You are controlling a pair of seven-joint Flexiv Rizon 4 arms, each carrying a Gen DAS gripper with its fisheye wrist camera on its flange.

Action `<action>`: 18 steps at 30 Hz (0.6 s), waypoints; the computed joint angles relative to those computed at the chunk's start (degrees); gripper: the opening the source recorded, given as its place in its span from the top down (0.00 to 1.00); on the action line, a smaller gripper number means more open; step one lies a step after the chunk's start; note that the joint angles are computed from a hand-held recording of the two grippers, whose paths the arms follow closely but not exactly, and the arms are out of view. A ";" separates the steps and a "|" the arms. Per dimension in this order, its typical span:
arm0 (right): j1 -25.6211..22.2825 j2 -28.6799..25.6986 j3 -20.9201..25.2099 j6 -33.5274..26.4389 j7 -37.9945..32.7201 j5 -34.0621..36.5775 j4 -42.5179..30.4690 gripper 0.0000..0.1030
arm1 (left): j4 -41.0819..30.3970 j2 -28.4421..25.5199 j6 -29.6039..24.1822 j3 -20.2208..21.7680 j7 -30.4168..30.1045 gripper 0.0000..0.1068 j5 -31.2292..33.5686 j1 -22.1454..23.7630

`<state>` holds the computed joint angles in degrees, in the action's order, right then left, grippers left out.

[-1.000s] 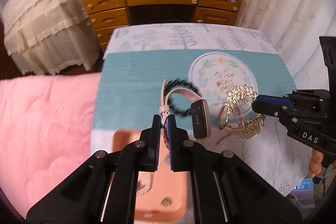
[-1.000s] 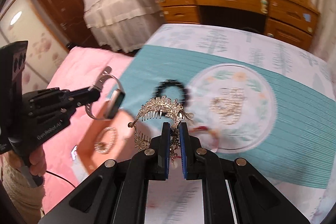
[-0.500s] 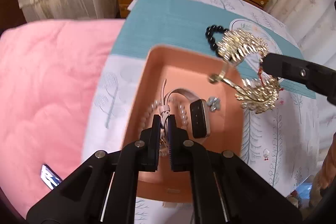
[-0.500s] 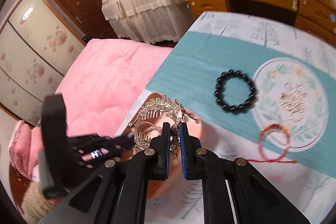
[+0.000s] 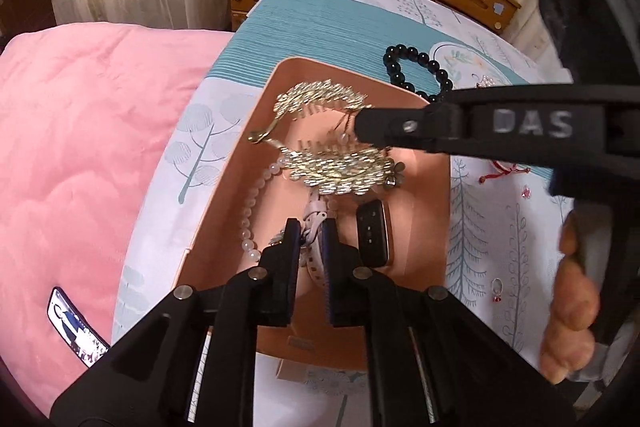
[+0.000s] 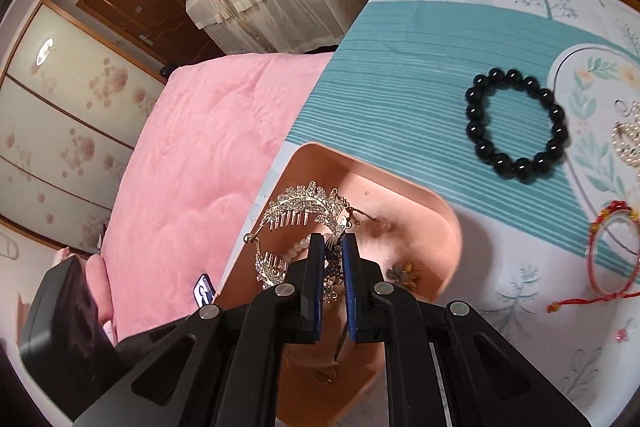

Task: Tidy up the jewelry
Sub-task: 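Carry the pink watch into the pink tray with the left tool while the right drops the hair clip there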

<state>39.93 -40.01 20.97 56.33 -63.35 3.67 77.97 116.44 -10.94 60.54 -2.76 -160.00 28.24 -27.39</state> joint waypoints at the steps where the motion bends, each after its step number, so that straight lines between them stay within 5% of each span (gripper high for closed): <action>1: 0.45 -0.38 -0.43 0.25 0.71 -0.16 -0.23 0.92 | -0.37 -0.13 -0.39 -0.10 0.29 0.92 -0.05 -0.01; 4: 1.62 -1.15 -1.96 1.17 2.61 -1.60 -0.45 0.91 | -0.28 0.23 -0.45 -0.16 0.04 0.86 0.02 -0.22; 8: 0.44 -2.61 -0.87 0.91 2.95 -0.69 -1.97 0.90 | 0.95 1.12 1.97 -0.23 -0.69 0.40 -0.24 -0.12; 18: -0.66 0.60 -0.70 3.32 0.92 -1.44 2.44 0.88 | -1.45 3.46 -4.17 -2.13 -6.53 0.38 5.22 -1.39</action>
<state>39.27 -39.41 20.27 59.65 -62.43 2.23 80.41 115.00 -7.48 56.37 -4.90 -166.54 33.45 -28.78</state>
